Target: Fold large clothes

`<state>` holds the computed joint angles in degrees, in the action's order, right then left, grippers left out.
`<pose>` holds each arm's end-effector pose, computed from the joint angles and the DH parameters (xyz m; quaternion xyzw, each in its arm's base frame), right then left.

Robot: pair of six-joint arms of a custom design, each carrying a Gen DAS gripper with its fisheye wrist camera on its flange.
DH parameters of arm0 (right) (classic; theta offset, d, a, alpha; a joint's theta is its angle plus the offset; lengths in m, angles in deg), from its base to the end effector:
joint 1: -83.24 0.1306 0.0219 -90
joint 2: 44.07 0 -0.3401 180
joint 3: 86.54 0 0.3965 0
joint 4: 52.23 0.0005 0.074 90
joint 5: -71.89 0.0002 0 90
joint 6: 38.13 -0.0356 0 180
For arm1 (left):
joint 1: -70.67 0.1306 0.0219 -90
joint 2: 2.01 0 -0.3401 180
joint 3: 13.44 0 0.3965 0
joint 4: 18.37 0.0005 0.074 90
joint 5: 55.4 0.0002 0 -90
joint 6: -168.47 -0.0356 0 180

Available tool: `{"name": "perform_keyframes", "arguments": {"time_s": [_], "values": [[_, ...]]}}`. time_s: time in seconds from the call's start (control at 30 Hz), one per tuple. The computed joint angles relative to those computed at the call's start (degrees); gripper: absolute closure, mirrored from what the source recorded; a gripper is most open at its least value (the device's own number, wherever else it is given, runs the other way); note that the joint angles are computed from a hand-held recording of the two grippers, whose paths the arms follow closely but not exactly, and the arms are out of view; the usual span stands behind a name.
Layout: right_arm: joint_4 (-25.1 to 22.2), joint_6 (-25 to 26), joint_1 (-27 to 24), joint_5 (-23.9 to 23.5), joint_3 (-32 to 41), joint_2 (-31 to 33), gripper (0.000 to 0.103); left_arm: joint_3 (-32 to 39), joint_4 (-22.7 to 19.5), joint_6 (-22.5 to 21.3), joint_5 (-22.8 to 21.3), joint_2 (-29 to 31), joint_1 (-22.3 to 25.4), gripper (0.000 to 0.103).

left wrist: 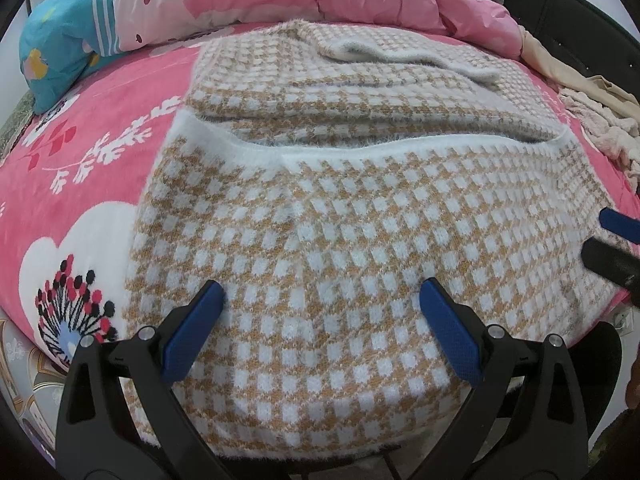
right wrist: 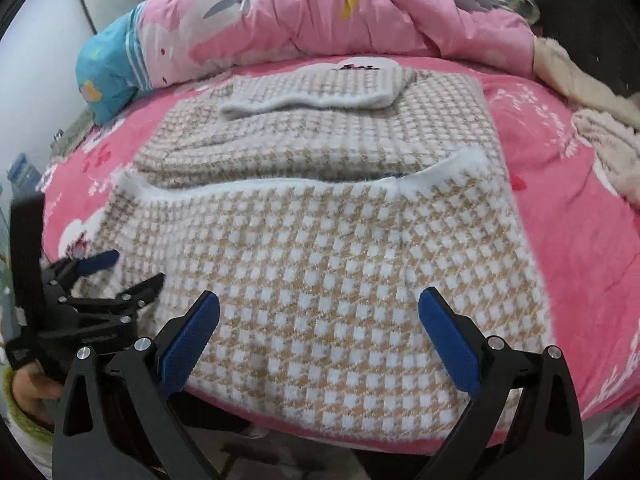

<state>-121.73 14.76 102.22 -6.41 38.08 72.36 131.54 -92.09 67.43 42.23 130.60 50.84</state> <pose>0.5867 0.1936 0.3960 0.1768 0.9478 0.0287 0.2640 0.6489 -0.2396 0.3698 0.2732 0.9275 -0.0832 0.2412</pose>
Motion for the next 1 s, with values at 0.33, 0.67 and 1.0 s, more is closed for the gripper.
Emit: {"name": "perform_keyframes", "arguments": {"time_s": [0.33, 0.67, 1.0], "values": [[-0.24, -0.15, -0.03, -0.97, -0.27, 1.83, 0.006, 0.56, -0.70, -0.80, -0.19, 0.27, -0.01, 0.008], [2.34, -0.32, -0.47, -1.78, -5.07, -1.03, 0.006, 0.55, -0.60, -0.98, -0.44, 0.30, -0.08, 0.008], [1.32, 0.01, -1.08, -3.20, -4.22, -0.57, 0.006, 0.70, -0.71, -1.27, -1.02, 0.53, -0.16, 0.008]]}}
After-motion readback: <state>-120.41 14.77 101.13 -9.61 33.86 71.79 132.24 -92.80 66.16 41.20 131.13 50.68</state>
